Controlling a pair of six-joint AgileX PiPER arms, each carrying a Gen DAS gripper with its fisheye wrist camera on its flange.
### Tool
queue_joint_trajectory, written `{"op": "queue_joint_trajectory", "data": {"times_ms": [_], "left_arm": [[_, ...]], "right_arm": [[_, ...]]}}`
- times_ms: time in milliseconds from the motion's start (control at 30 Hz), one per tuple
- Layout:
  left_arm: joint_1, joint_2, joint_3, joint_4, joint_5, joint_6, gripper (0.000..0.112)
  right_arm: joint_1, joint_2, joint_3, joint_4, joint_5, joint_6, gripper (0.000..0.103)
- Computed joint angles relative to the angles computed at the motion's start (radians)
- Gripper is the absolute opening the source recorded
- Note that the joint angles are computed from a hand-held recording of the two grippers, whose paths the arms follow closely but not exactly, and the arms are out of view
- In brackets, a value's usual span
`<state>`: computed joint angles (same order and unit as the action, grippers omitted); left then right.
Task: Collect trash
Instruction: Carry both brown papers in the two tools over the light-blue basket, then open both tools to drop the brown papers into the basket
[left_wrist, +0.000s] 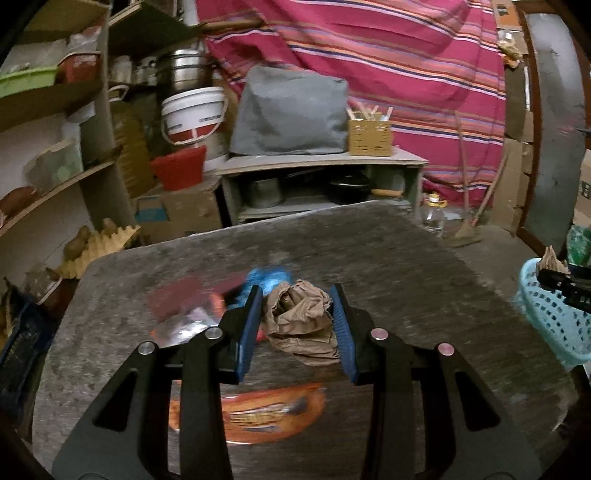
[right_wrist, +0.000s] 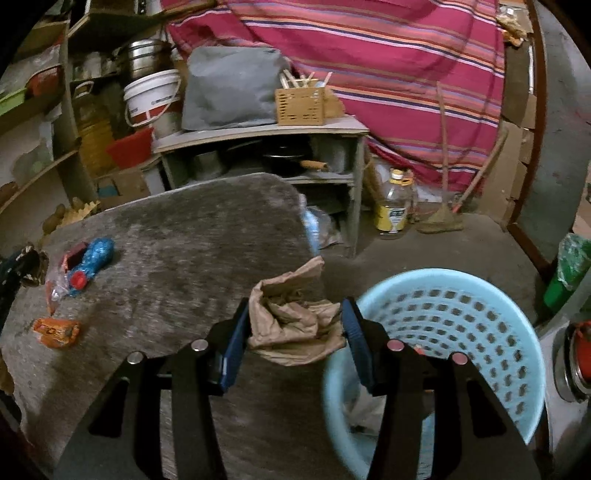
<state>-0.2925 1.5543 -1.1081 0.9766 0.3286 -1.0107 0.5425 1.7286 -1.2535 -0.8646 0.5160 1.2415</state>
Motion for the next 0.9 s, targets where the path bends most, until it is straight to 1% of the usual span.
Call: {"op": "queue_joint_trajectory", "data": {"times_ms": [167,300,433,633,733,800,900], "left_arm": [[-0.117,0.035,-0.030,0.066,0.035,-0.090,0.036],[-0.213,0.086,-0.068,0.103,0.058,-0.150,0.036],[-0.268,0.134,-0.108,0.101,0.057,-0.165,0.036],[-0.349,0.218,-0.184,0.085,0.072,-0.183,0.036],[-0.385,0.268,-0.237,0.060,0.082,-0.168,0.036],[-0.411,0.307,-0.286,0.041,0.098,-0.150,0.036],[-0.432,0.355,-0.357,-0.028,0.104,-0.085,0.036]], "right_arm": [[-0.077,-0.098,0.135,-0.028,-0.047,0.044,0.050],[-0.138,-0.162,0.224,-0.034,-0.077,0.053,0.050],[-0.198,-0.200,0.287,-0.029,-0.111,0.035,0.050],[-0.300,-0.225,0.351,0.015,-0.185,-0.022,0.050],[-0.344,-0.246,0.377,0.032,-0.219,-0.042,0.050],[-0.366,-0.255,0.389,0.043,-0.236,-0.046,0.050],[-0.386,-0.259,0.394,0.060,-0.248,-0.061,0.050]]}}
